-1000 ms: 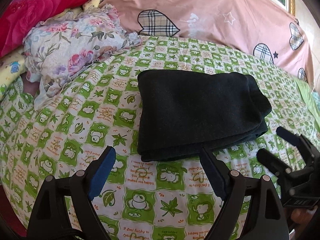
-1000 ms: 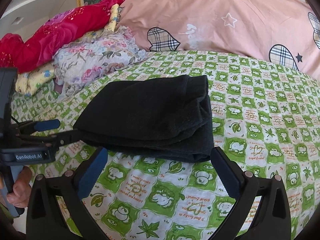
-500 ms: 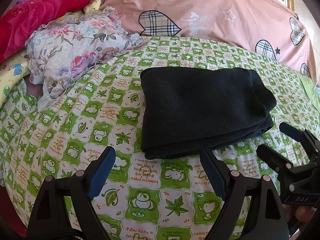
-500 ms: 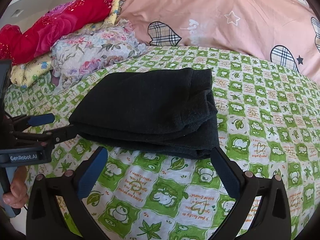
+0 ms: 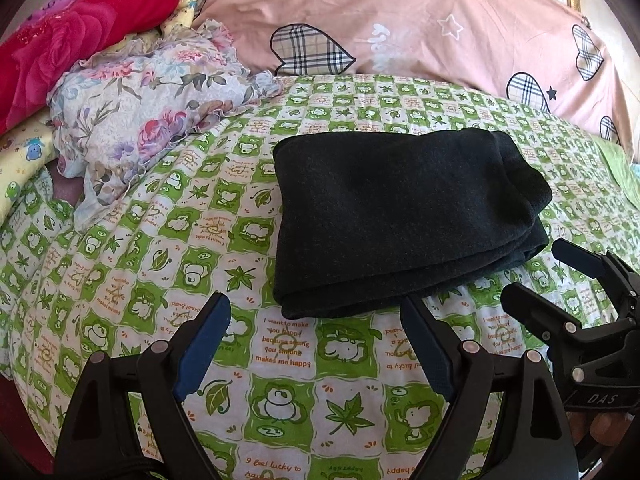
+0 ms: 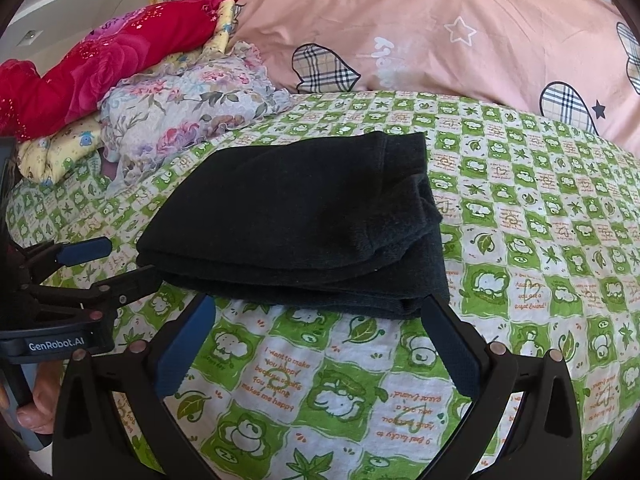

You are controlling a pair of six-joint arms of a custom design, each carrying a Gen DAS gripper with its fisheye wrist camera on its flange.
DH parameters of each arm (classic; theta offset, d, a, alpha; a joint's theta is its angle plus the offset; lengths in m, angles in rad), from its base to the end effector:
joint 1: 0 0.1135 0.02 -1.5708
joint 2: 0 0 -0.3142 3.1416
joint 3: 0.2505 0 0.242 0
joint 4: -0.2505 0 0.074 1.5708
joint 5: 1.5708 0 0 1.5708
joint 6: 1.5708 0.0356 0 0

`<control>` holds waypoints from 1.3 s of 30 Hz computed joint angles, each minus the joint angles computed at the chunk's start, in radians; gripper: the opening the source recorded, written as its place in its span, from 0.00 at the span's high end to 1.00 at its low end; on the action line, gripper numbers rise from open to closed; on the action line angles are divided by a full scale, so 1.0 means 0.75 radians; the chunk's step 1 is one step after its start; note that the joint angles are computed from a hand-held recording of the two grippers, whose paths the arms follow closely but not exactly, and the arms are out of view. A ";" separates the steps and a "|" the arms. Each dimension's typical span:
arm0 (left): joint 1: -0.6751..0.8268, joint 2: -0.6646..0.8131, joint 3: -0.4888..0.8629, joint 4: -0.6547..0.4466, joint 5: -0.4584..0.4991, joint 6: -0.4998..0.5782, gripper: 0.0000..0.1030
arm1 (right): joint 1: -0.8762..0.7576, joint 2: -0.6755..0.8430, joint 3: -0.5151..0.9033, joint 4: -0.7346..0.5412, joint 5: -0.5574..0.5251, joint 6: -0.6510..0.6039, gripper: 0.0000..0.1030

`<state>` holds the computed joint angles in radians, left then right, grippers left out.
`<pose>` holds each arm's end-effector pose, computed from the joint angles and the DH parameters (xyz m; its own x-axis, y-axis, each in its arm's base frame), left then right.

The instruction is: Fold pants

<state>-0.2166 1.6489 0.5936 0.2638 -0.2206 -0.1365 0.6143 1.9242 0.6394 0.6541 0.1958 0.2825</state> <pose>0.2836 -0.0544 0.1750 -0.6964 0.0173 -0.7174 -0.0356 0.9976 0.0586 0.2822 0.1905 0.1361 -0.5846 -0.0777 -0.8076 -0.2853 0.9515 0.1149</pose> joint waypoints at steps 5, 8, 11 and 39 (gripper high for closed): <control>0.009 0.003 0.000 0.007 0.009 -0.007 0.15 | 0.000 0.008 0.006 0.005 -0.012 -0.005 0.01; 0.009 0.005 -0.001 0.012 0.009 -0.010 0.15 | -0.001 0.011 0.006 0.011 -0.015 -0.007 0.01; 0.006 0.003 -0.002 0.010 0.010 -0.012 0.15 | -0.005 0.013 0.009 0.010 -0.024 -0.011 0.01; -0.001 -0.014 -0.007 0.017 0.021 0.003 0.15 | 0.015 -0.012 0.000 0.021 -0.007 0.020 0.01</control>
